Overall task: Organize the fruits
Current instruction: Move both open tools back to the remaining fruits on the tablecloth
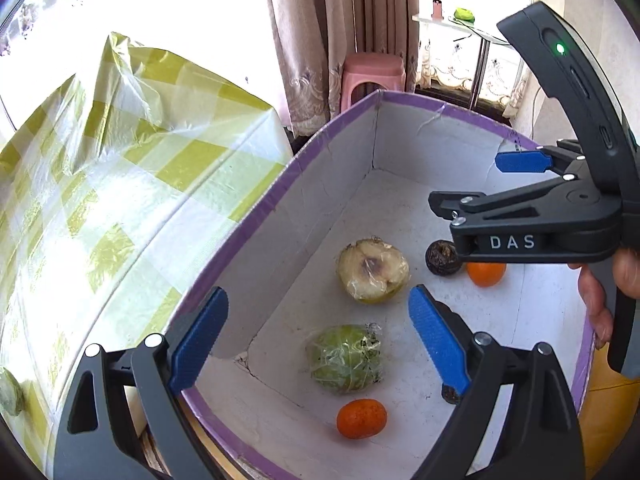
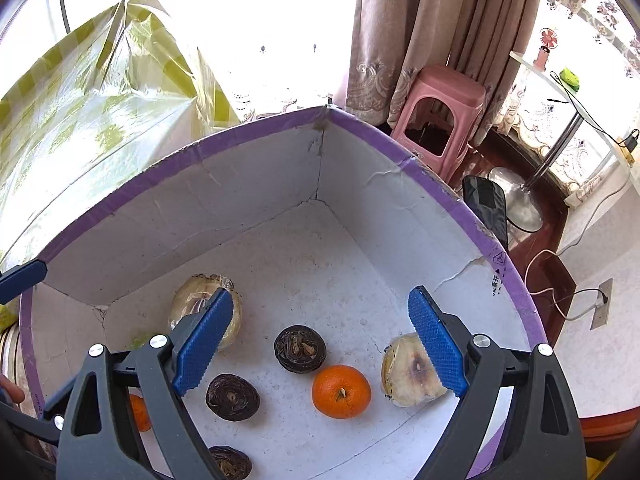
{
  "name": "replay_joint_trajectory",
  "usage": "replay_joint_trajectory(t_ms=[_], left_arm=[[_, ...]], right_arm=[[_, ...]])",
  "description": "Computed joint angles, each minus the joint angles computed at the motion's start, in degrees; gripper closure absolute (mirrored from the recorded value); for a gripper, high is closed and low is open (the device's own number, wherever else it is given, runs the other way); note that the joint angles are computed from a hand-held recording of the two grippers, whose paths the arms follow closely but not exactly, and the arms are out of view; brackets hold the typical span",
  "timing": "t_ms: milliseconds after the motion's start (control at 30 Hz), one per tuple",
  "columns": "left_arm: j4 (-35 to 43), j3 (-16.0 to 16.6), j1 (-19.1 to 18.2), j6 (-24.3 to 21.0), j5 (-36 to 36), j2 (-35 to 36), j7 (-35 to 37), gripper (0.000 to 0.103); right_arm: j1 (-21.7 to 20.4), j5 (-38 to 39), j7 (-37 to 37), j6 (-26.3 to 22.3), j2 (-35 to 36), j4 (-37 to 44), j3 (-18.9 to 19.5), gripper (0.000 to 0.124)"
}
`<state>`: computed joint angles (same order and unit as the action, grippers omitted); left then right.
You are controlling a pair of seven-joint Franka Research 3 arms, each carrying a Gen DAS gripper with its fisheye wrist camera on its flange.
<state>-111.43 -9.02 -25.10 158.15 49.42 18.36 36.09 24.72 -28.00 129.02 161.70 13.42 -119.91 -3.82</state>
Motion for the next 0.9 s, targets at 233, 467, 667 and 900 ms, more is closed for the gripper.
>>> replay_joint_trajectory(t_ms=[233,467,667,900], left_arm=[[-1.5,2.4,0.0,1.8,12.1,-3.6,-14.2,0.011],[-4.5,2.7,2.3,1.9,28.5,-7.4,-33.4,0.011],[-7.6,-0.1,5.9,0.4,37.4,-11.3,-37.5,0.011],[-12.4,-0.6,11.1,3.4,29.2,-15.2,-33.3,0.010]], right_arm=[[-1.0,-0.5,3.2,0.5,-1.9,-2.0,0.4,0.037],[0.0,-7.3,10.5,0.4,-3.1,-2.1,-0.4,0.037],[0.4,-14.2,19.8,3.3,-4.8,-2.3,-0.4,0.037],[0.1,-17.4,24.7,5.6,-5.5,-0.8,2.0,0.037]])
